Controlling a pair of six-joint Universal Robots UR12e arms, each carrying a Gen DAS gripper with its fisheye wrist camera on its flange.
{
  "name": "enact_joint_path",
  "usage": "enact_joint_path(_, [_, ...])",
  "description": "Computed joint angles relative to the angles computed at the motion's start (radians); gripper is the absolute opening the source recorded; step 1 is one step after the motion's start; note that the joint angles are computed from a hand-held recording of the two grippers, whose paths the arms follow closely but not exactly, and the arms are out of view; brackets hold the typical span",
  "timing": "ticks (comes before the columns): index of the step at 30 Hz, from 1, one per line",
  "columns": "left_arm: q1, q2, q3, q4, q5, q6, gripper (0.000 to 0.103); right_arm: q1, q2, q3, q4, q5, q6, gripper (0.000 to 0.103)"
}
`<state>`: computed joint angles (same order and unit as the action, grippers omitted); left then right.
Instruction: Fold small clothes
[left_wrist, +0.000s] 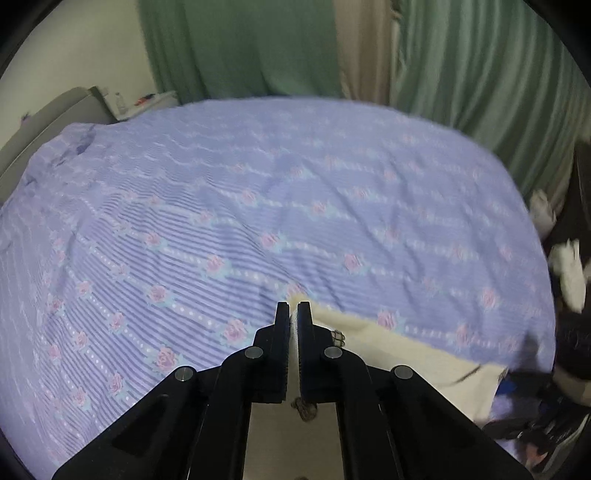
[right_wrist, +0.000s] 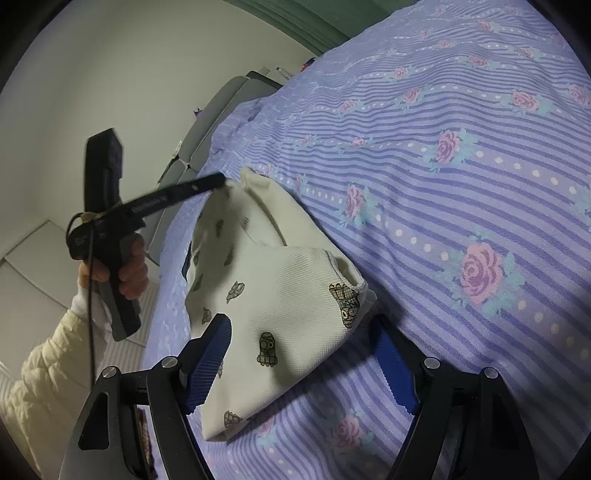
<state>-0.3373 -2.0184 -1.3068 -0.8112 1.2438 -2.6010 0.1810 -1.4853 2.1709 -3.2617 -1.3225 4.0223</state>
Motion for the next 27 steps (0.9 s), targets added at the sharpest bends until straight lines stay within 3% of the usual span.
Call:
enact_joint_path(4, [-0.011,-0.015,0.007,0.012,0.053,-0.011,0.006,0.003,-0.006,0.005,0.004,-0.005,0.002,0.077])
enact_joint_path(7, [-0.029,-0.017,-0.004,0.011,0.114,0.033,0.007,0.009,-0.008,0.003,0.014,-0.017,-0.011,0.077])
enact_joint_path(9, [-0.037,-0.013,-0.011,0.017,0.126,0.044,0.014,0.01,-0.01,0.004,0.013,-0.018,-0.008,0.077])
enact_joint_path(10, [-0.037,-0.008,-0.017,0.029,0.128,0.029,0.026,0.008,-0.01,0.004,0.014,-0.015,-0.005,0.077])
enact_joint_path(11, [-0.034,0.001,-0.03,0.056,0.126,0.001,0.039,0.005,-0.011,0.005,0.012,-0.009,0.004,0.076])
enact_joint_path(14, [-0.008,0.057,-0.116,0.231,0.107,-0.142,0.064,0.001,-0.01,0.006,0.002,-0.002,0.028,0.076])
enact_joint_path(16, [0.009,0.098,-0.186,0.326,0.158,-0.255,0.069,0.002,-0.01,0.008,-0.006,-0.008,0.038,0.076])
enact_joint_path(18, [0.033,0.141,-0.252,0.348,0.175,-0.366,0.07,0.004,-0.008,0.01,-0.013,-0.021,0.054,0.076])
enact_joint_path(21, [0.079,0.191,-0.342,0.335,0.134,-0.501,0.07,0.02,-0.009,0.005,-0.001,-0.07,0.073,0.075])
enact_joint_path(25, [0.118,0.203,-0.389,0.285,0.08,-0.581,0.07,0.039,-0.011,-0.004,0.028,-0.119,0.08,0.075])
enact_joint_path(27, [0.144,0.198,-0.403,0.306,-0.022,-0.646,0.07,0.041,-0.012,-0.008,0.039,-0.126,0.094,0.075])
